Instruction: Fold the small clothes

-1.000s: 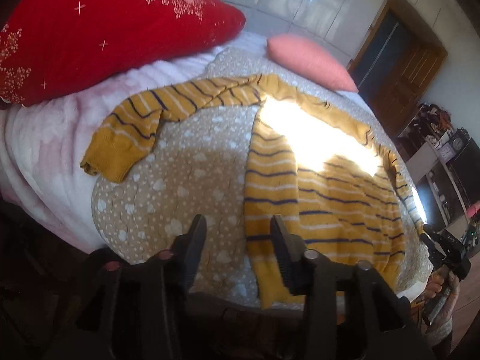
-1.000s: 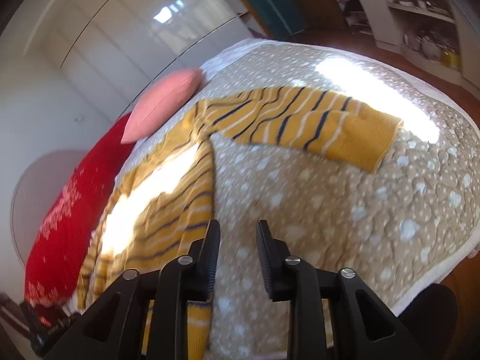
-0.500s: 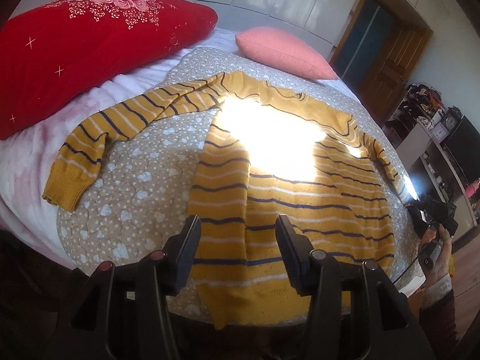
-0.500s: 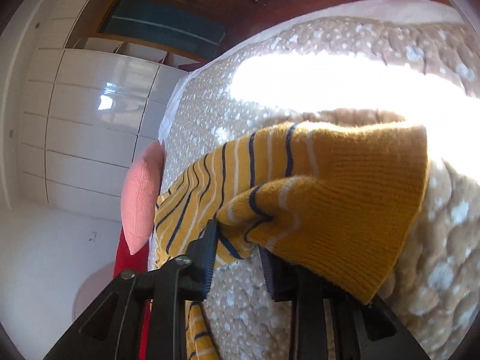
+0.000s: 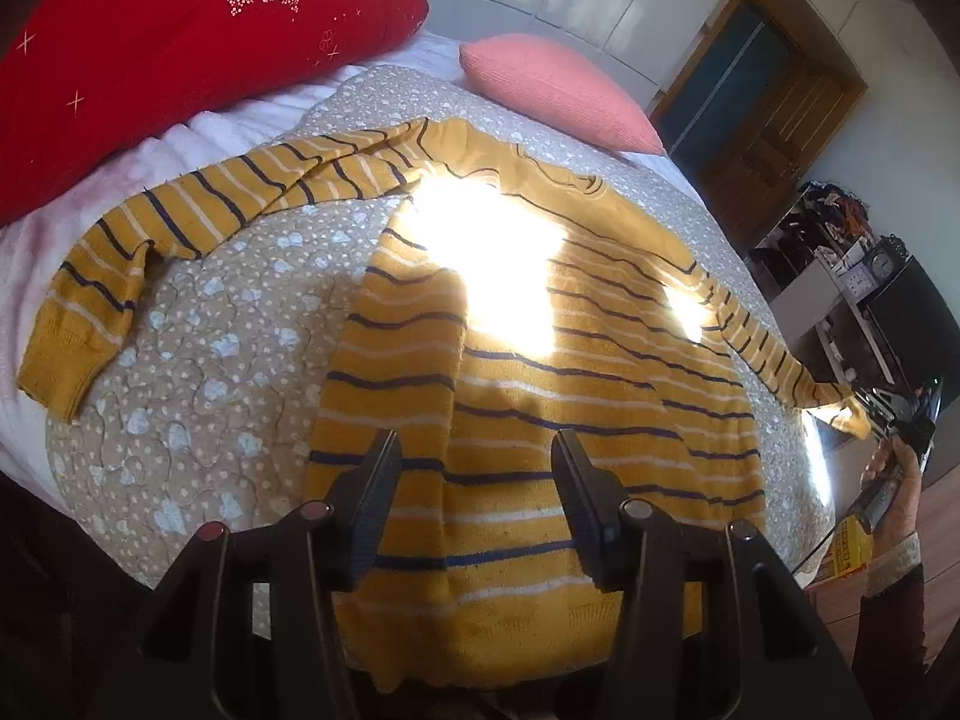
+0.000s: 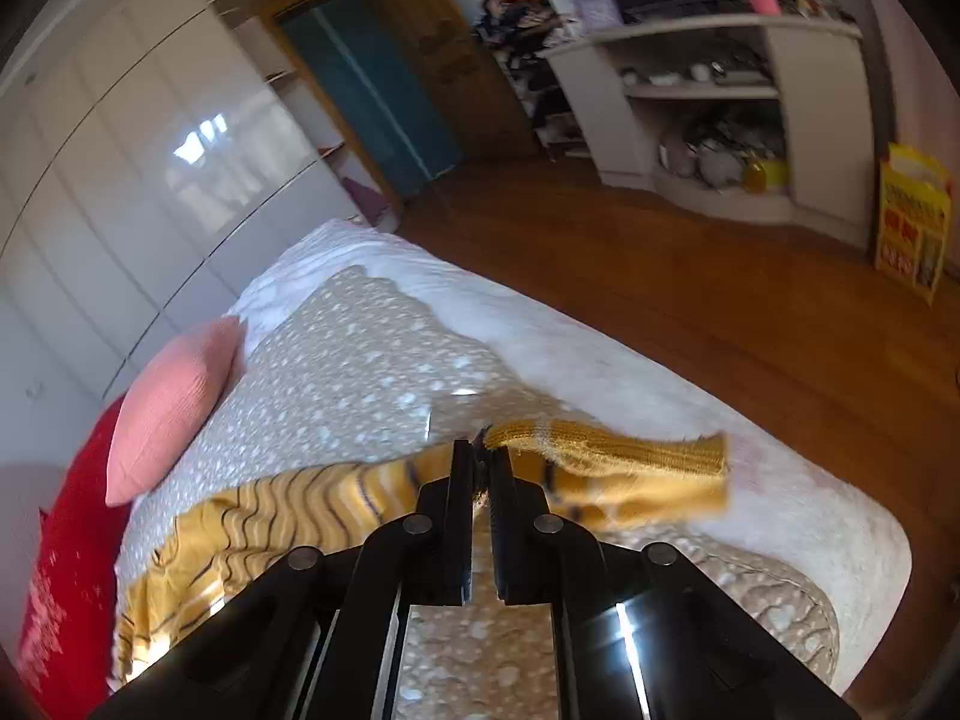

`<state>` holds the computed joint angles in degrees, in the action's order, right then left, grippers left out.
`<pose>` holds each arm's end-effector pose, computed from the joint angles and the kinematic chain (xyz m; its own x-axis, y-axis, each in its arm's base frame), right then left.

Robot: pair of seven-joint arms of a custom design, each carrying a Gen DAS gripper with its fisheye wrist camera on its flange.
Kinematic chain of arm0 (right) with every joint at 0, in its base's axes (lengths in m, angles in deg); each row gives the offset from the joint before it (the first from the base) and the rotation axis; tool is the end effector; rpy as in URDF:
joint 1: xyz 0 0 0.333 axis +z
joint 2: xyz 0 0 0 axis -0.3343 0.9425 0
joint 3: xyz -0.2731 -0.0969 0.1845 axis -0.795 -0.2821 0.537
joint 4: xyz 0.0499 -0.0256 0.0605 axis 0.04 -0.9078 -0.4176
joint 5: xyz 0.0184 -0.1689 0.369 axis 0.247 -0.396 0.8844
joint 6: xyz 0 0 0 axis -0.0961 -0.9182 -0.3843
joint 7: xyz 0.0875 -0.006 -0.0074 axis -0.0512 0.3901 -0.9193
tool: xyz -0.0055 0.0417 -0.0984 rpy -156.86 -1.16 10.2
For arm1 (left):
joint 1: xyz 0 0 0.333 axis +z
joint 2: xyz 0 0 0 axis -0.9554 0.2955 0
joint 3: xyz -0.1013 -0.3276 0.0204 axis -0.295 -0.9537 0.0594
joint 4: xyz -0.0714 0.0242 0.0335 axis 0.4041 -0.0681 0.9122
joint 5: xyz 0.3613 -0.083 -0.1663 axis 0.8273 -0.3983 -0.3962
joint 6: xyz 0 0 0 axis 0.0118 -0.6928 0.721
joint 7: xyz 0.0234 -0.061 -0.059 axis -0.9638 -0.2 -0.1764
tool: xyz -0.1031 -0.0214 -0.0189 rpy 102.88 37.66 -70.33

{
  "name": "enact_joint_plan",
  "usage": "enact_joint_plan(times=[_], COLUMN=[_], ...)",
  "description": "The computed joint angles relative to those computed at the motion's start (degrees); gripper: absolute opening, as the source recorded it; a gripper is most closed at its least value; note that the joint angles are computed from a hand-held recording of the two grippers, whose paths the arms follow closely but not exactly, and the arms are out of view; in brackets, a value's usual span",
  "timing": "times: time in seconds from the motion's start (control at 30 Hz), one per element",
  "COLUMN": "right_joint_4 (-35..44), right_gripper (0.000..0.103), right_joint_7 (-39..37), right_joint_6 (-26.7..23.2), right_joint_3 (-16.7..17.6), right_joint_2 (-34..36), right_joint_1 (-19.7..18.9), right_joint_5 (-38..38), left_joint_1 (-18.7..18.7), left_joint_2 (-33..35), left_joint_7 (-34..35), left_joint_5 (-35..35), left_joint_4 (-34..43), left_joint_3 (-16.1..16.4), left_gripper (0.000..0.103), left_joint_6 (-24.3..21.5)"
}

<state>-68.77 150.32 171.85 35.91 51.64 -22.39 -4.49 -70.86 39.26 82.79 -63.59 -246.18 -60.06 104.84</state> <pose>0.5397 0.0540 0.4957 -0.2624 -0.8655 -0.4266 -0.5405 0.4981 -0.6781 0.3296 0.0584 0.4999 0.2675 -0.8819 0.3883 -0.7052 -0.4538 -0.5447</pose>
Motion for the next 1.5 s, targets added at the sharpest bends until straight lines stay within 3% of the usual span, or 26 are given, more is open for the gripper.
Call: enact_joint_plan(times=[0.07, 0.1, 0.23, 0.3, 0.33, 0.4, 0.47, 0.53, 0.6, 0.67, 0.8, 0.93, 1.0, 1.1, 1.2, 1.33, 1.47, 1.5], right_joint_4=[4.76, 7.49, 18.69, 24.41, 27.65, 34.19, 41.0, 43.56, 42.71, 41.98, 43.05, 42.2, 42.93, 44.08, 46.46, 50.71, 54.25, 53.92], right_gripper=[0.005, 0.005, 0.005, 0.005, 0.005, 0.005, 0.007, 0.009, 0.009, 0.009, 0.009, 0.014, 0.033, 0.043, 0.052, 0.057, 0.057, 0.036], right_joint_7=[0.91, -0.47, -17.29, -21.4, -24.47, -35.51, -41.53, -40.66, -41.42, -40.58, -36.59, -44.88, -50.67, -60.42, -67.36, -63.66, -58.36, -58.23], right_joint_6=[-1.78, -2.41, -5.72, -8.21, -9.82, -14.47, -22.3, -25.59, -24.96, -24.16, -25.05, -25.53, -27.27, -30.78, -35.57, -36.59, -36.37, -35.09], right_joint_3=[3.39, 3.67, 8.09, 9.93, 11.56, 19.26, 22.11, 19.1, 19.33, 17.31, 9.87, 13.63, 17.15, 22.93, 25.33, 20.16, 14.86, 14.32], right_joint_2=[2.05, 3.71, 11.69, 16.46, 19.38, 26.12, 32.73, 35.31, 35.55, 34.79, 32.8, 30.88, 31.34, 32.91, 35.21, 38.81, 42.24, 42.14], right_joint_1=[0.36, 2.34, 9.62, 13.09, 14.23, 12.76, 14.62, 19.27, 19.81, 21.5, 27.06, 26.94, 26.85, 26.88, 29.86, 38.75, 45.34, 46.05], right_joint_5=[-4.75, -5.36, 5.19, 5.33, 6.27, 11.75, 13.25, 11.91, 15.1, 16.33, 15.37, 22.58, 27.13, 33.94, 35.9, 33.13, 31.08, 30.49], left_joint_1=[-0.63, -0.42, 2.53, 4.08, 5.04, 7.53, 10.28, 13.08, 15.47, 17.41, 19.38, 21.53, 23.4, 27.72, 32.62, 37.07, 37.9, 37.76], left_joint_2=[-1.22, -2.01, -5.87, -7.65, -8.44, -9.68, -10.57, -11.77, -12.67, -12.86, -10.84, -10.51, -10.33, -10.57, -11.32, -13.03, -14.29, -14.62], left_joint_7=[1.09, 1.58, 2.76, 3.49, 3.79, 4.17, 4.52, 5.08, 6.17, 7.64, 10.21, 11.49, 11.32, 10.74, 9.93, 8.87, 8.85, 8.71], left_joint_5=[-0.63, -0.64, 0.11, -0.08, -0.27, -0.39, -0.11, 0.22, 0.42, 0.58, -0.05, -1.86, -2.2, -1.5, -0.14, 0.6, 0.71, 0.66], left_joint_4=[-0.64, -1.02, -2.95, -3.79, -4.24, -5.0, -5.6, -6.16, -6.68, -6.96, -6.69, -6.8, -6.87, -7.02, -7.05, -7.54, -7.75, -7.85], left_joint_3=[1.34, 1.7, 2.98, 4.75, 5.62, 6.78, 7.48, 8.43, 9.67, 10.69, 12.28, 13.75, 13.44, 13.17, 13.31, 14.06, 14.32, 13.93], left_gripper=[0.051, 0.051, 0.051, 0.052, 0.052, 0.054, 0.055, 0.056, 0.059, 0.061, 0.061, 0.061, 0.061, 0.061, 0.061, 0.065, 0.065, 0.065], left_joint_6=[0.29, 0.37, 0.38, -0.26, -0.49, -0.99, -1.6, -2.77, -3.58, -3.92, -3.6, -3.82, -3.72, -4.19, -5.26, -6.56, -7.83, -7.85])
